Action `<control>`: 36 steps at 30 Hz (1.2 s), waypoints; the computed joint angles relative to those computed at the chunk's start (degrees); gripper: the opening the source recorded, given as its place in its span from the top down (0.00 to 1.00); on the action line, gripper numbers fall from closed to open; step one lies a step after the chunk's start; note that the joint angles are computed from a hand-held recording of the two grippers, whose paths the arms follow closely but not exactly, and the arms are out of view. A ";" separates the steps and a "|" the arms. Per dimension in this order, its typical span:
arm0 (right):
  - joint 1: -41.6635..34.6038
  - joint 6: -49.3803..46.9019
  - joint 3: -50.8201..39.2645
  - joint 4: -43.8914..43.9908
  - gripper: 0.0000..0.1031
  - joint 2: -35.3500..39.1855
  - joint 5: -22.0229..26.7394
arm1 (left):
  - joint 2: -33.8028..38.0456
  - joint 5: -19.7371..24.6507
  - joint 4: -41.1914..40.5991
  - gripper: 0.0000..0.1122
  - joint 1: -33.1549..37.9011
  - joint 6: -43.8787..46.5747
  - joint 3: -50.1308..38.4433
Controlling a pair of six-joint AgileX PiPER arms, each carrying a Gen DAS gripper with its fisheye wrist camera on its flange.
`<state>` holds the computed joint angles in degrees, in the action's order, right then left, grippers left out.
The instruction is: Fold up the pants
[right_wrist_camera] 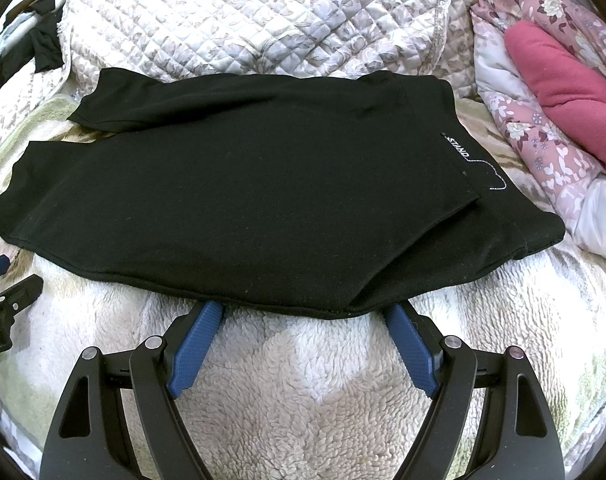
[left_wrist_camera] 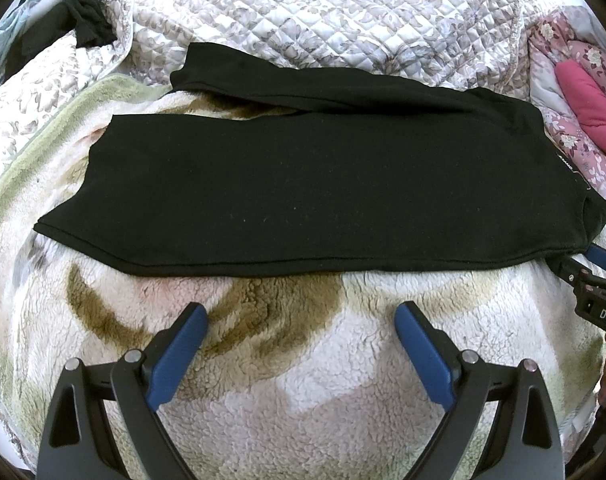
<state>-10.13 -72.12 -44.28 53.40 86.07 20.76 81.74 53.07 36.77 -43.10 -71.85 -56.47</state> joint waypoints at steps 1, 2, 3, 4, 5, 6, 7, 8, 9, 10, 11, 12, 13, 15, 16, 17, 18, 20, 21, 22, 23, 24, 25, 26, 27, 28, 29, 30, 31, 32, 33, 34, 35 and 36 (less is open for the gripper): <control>0.03 0.05 -0.01 -0.05 0.21 0.01 -0.02 | 0.11 0.08 0.04 0.14 0.01 0.06 -0.16; 0.03 0.05 -0.01 -0.05 0.21 0.01 -0.02 | 0.20 0.13 0.11 0.14 0.01 0.07 -0.28; 0.05 0.20 -0.04 -0.21 0.21 0.02 -0.01 | 0.21 0.14 0.10 0.14 0.03 0.11 -0.31; 0.09 0.38 -0.11 -0.35 0.21 0.04 0.00 | 0.19 0.14 0.07 0.14 0.01 0.11 -0.29; -0.04 0.12 -0.02 -0.23 0.21 -0.03 0.08 | 0.19 0.14 0.07 0.14 0.01 0.11 -0.29; -0.09 -0.09 -0.01 -0.06 0.21 0.02 0.08 | 0.29 0.16 -0.07 0.14 0.17 0.40 -0.47; -0.08 0.03 -0.10 -0.12 0.21 0.07 0.14 | 0.20 0.37 -0.07 0.14 -0.02 0.35 -0.51; -0.34 -0.35 0.00 0.13 0.21 -0.01 0.36 | 0.19 0.35 -0.04 0.14 -0.04 0.28 -0.48; -0.04 0.44 -0.25 -0.42 0.21 0.11 0.26 | 0.20 0.33 -0.03 0.14 -0.03 0.28 -0.49; 0.04 0.70 -0.34 -0.70 0.21 0.13 0.24 | 0.22 0.33 -0.01 0.14 -0.02 0.27 -0.51; 0.11 0.91 -0.40 -0.88 0.21 0.16 0.19 | 0.22 0.36 0.01 0.14 -0.07 0.19 -0.47; 0.10 0.93 -0.39 -0.88 0.21 0.15 0.20 | 0.33 0.39 -0.03 0.14 0.03 0.33 -0.64; 0.17 1.16 -0.52 -1.04 0.21 0.20 0.19 | 0.19 0.37 0.06 0.14 -0.08 0.25 -0.42; 0.13 1.19 -0.70 -1.02 0.21 0.27 0.36 | 0.16 0.31 0.09 0.14 -0.09 0.16 -0.36; 0.20 1.30 -0.78 -0.97 0.21 0.32 0.35 | 0.19 0.31 0.12 0.14 -0.07 0.20 -0.39; -0.02 0.30 -0.62 0.01 0.21 0.32 0.46 | 0.15 0.28 0.14 0.14 -0.10 0.14 -0.31; -0.41 -1.89 -0.12 2.02 0.21 0.13 0.58 | 0.15 0.26 0.10 0.14 -0.06 0.17 -0.33; -0.89 -3.33 0.17 3.33 0.21 -0.05 1.08 | 0.12 0.22 0.12 0.14 -0.11 0.09 -0.26; -1.55 -4.03 0.34 3.95 0.21 -0.26 2.03 | 0.14 0.14 0.08 0.14 -0.01 0.20 -0.32; -1.92 -5.89 0.62 5.57 0.21 0.18 2.17 | -0.14 -0.12 0.03 0.14 0.16 0.32 0.00; -2.72 -7.24 1.17 6.57 0.21 -0.18 3.10 | -0.40 -0.54 -0.32 0.14 0.54 0.77 0.12; -2.88 -7.27 1.10 6.69 0.21 -0.21 3.47 | -0.90 -1.24 -0.96 0.14 1.16 1.49 0.41; -3.32 -7.32 0.97 6.67 0.21 -0.25 4.12 | -1.54 -2.10 -1.50 0.14 1.72 1.92 0.98; -3.63 -6.96 0.81 6.39 0.21 -0.39 4.80 | -2.06 -2.79 -1.87 0.14 2.09 2.03 1.40; -4.03 -6.52 0.55 6.12 0.21 -0.64 5.77 | -2.55 -3.41 -2.18 0.14 2.47 2.10 1.75; -4.66 -5.49 -0.46 5.58 0.21 -0.45 7.24 | -3.09 -3.94 -2.28 0.14 2.71 1.83 2.15; -6.10 -5.85 -0.30 6.34 0.21 -0.80 9.22 | -3.57 -4.38 -2.32 0.15 2.87 1.55 2.50; -6.92 -5.71 -0.78 6.56 0.21 -0.53 10.43 | -4.11 -4.76 -2.28 0.15 3.02 1.18 2.89; -7.55 -5.66 -1.05 6.88 0.21 -0.36 11.35 | -4.92 -5.24 -2.14 0.16 3.25 0.55 3.47; -8.13 -5.19 -1.67 6.95 0.21 0.04 12.40 | -5.59 -5.73 -2.14 0.16 3.64 0.10 3.91; -9.49 -5.09 -2.05 7.53 0.21 0.28 14.38 | -6.45 -6.33 -2.14 0.16 4.18 -0.50 4.47; -10.39 -4.54 -2.76 7.76 0.21 0.78 15.82 | -7.22 -6.66 -1.98 0.16 4.39 -1.25 5.03; -11.76 -4.00 -3.45 8.15 0.21 1.34 17.88 | -7.79 -6.75 -1.85 0.16 4.84 -1.86 5.41; -12.14 -2.94 -4.44 8.04 0.21 2.16 18.92 | -8.43 -7.12 -1.81 0.16 5.47 -2.42 5.97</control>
<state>-22.27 -75.06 -48.72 61.44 88.23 39.67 73.32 45.95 34.95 -37.64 -74.27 -50.50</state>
